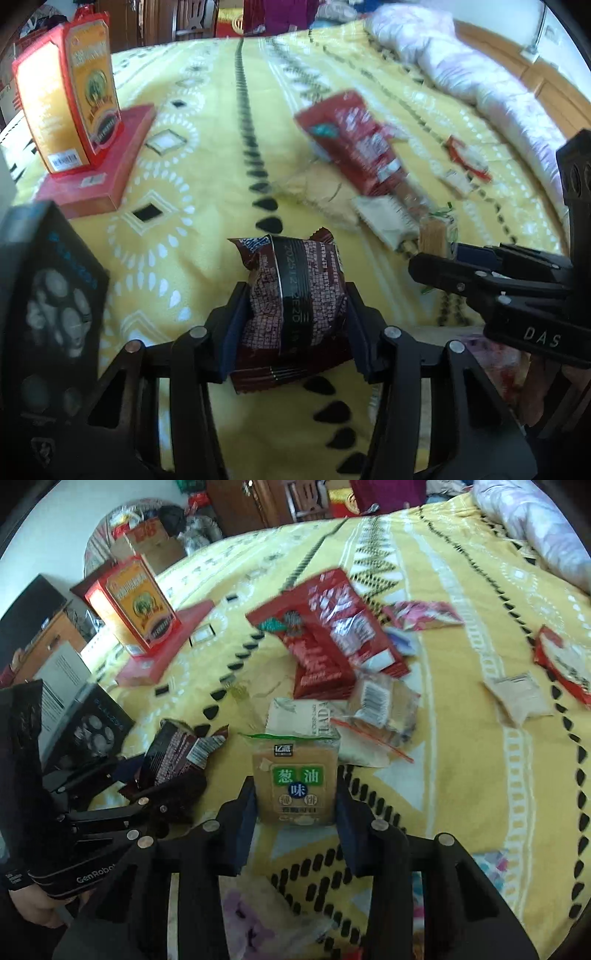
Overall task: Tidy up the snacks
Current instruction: 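Carry the brown packet and cracker packet over the glass bowl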
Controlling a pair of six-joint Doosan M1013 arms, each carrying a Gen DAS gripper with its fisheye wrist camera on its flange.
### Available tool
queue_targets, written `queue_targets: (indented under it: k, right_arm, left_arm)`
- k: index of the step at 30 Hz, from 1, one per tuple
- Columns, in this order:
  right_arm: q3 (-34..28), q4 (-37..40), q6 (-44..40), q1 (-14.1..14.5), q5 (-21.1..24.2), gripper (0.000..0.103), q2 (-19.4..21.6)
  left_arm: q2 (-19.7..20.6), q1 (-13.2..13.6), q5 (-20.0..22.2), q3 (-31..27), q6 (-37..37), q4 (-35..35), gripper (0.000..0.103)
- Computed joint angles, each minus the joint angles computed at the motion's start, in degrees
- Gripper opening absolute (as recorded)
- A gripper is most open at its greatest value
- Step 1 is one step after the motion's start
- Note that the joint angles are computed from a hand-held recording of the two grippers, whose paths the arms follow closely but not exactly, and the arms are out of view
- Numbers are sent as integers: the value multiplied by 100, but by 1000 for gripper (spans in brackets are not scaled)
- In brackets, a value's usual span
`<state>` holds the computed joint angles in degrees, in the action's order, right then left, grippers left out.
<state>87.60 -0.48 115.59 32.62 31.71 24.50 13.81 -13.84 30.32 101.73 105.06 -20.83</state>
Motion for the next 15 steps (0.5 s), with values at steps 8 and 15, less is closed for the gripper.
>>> queue_targets:
  k: [8, 15]
  right_arm:
    - [133, -1033, 1031, 178, -272, 43, -501]
    - [-387, -1312, 940, 479, -360, 43, -593]
  left_arm:
    - [-682, 176, -254, 122, 496, -608, 50]
    - [-1300, 682, -474, 202, 400, -554, 50]
